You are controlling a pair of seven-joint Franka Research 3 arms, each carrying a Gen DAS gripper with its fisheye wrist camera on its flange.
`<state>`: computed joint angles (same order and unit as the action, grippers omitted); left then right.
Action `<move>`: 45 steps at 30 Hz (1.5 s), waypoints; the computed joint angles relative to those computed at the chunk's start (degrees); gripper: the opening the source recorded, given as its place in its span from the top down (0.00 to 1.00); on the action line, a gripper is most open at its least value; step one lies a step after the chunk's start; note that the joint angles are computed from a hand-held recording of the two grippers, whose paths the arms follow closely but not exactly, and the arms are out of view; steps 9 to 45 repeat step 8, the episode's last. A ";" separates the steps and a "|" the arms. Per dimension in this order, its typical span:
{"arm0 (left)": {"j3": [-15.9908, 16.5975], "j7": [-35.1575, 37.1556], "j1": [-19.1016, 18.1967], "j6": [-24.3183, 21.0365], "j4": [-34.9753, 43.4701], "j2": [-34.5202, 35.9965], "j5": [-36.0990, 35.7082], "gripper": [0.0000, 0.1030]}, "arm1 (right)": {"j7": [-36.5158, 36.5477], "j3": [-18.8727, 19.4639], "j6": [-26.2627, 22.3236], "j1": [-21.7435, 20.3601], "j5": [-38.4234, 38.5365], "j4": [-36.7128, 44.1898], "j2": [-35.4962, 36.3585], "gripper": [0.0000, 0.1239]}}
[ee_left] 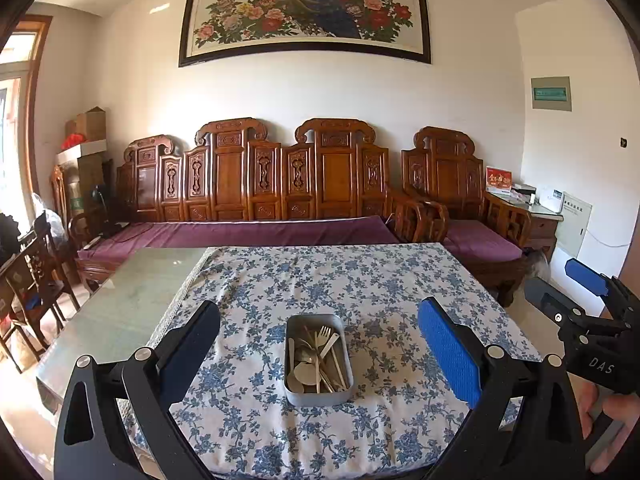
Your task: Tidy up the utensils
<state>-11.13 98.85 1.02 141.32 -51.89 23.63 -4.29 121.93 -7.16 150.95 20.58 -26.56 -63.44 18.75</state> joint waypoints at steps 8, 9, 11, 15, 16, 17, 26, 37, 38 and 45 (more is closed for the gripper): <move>-0.27 0.62 0.29 -0.03 -0.57 -0.38 -0.80 0.07 | -0.02 -0.03 -0.13 0.07 0.07 0.20 0.05 0.19; -0.27 0.62 0.29 -0.03 -0.57 -0.38 -0.80 0.07 | -0.02 -0.03 -0.13 0.07 0.07 0.20 0.05 0.19; -0.27 0.62 0.29 -0.03 -0.57 -0.38 -0.80 0.07 | -0.02 -0.03 -0.13 0.07 0.07 0.20 0.05 0.19; -0.27 0.62 0.29 -0.03 -0.57 -0.38 -0.80 0.07 | -0.02 -0.03 -0.13 0.07 0.07 0.20 0.05 0.19; -0.27 0.62 0.29 -0.03 -0.57 -0.38 -0.80 0.07 | -0.02 -0.03 -0.13 0.07 0.07 0.20 0.05 0.19; -0.27 0.62 0.29 -0.03 -0.57 -0.38 -0.80 0.07 | -0.02 -0.03 -0.13 0.07 0.07 0.20 0.05 0.19; -0.27 0.62 0.29 -0.03 -0.57 -0.38 -0.80 0.07 | -0.02 -0.03 -0.13 0.07 0.07 0.20 0.05 0.19; -0.27 0.62 0.29 -0.03 -0.57 -0.38 -0.80 0.07 | -0.02 -0.03 -0.13 0.07 0.07 0.20 0.05 0.19; -0.27 0.62 0.29 -0.03 -0.57 -0.38 -0.80 0.07 | -0.02 -0.03 -0.13 0.07 0.07 0.20 0.05 0.19; -0.27 0.62 0.29 -0.03 -0.57 -0.38 -0.80 0.07 | -0.02 -0.03 -0.13 0.07 0.07 0.20 0.05 0.19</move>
